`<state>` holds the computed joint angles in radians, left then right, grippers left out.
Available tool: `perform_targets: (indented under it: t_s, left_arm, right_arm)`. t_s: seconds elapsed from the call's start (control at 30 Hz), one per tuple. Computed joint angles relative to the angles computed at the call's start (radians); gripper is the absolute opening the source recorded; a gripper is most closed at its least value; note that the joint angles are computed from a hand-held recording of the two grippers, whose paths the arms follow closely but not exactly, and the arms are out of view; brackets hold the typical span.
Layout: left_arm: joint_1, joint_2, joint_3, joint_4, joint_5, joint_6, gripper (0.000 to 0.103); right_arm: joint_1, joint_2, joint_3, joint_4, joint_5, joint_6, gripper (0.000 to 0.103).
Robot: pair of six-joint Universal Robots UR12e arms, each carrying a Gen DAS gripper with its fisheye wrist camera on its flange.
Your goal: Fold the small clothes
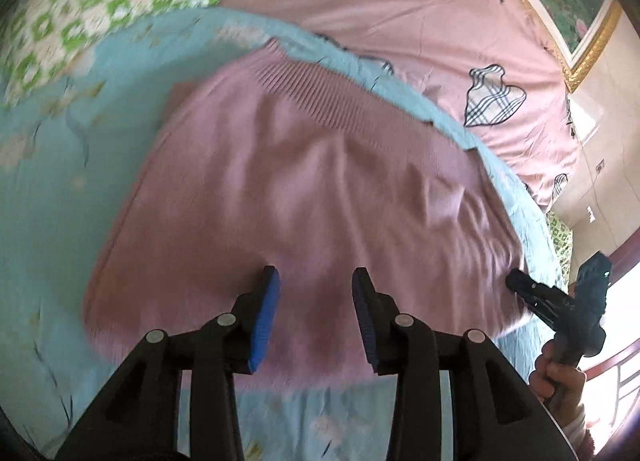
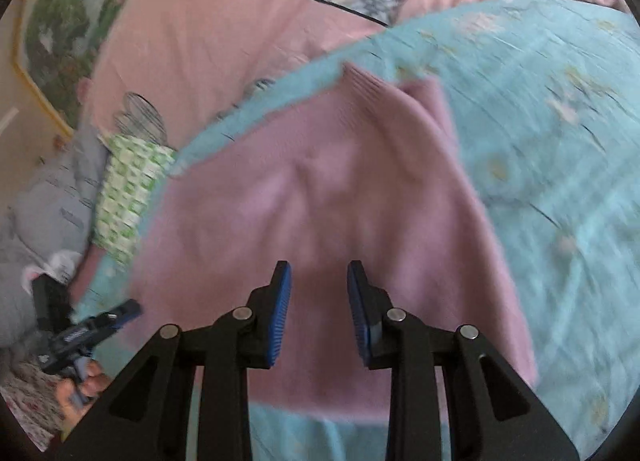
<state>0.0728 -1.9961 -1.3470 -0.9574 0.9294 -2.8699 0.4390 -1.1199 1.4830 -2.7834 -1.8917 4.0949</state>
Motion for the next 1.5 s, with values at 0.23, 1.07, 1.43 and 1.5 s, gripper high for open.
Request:
perform_targets:
  t_s: [0.23, 1.07, 1.43, 1.5]
  left_arm:
    - [0.044, 0.012, -0.056, -0.001, -0.029, -0.036, 0.023]
    - [0.078, 0.085, -0.143, 0.000, -0.066, -0.232, 0.060]
    - [0.076, -0.015, -0.088, 0.231, -0.079, -0.576, 0.063]
    - [0.070, -0.027, -0.077, 0.268, -0.054, -0.609, 0.063]
  right_arm:
    - [0.013, -0.071, 0.120, 0.005, -0.080, 0.172, 0.027]
    - [0.099, -0.010, 0.058, -0.155, -0.094, 0.072, 0.042]
    - [0.099, 0.015, 0.027, -0.172, -0.063, 0.047, 0.058]
    - [0.097, 0.015, 0.028, -0.178, -0.054, 0.052, 0.058]
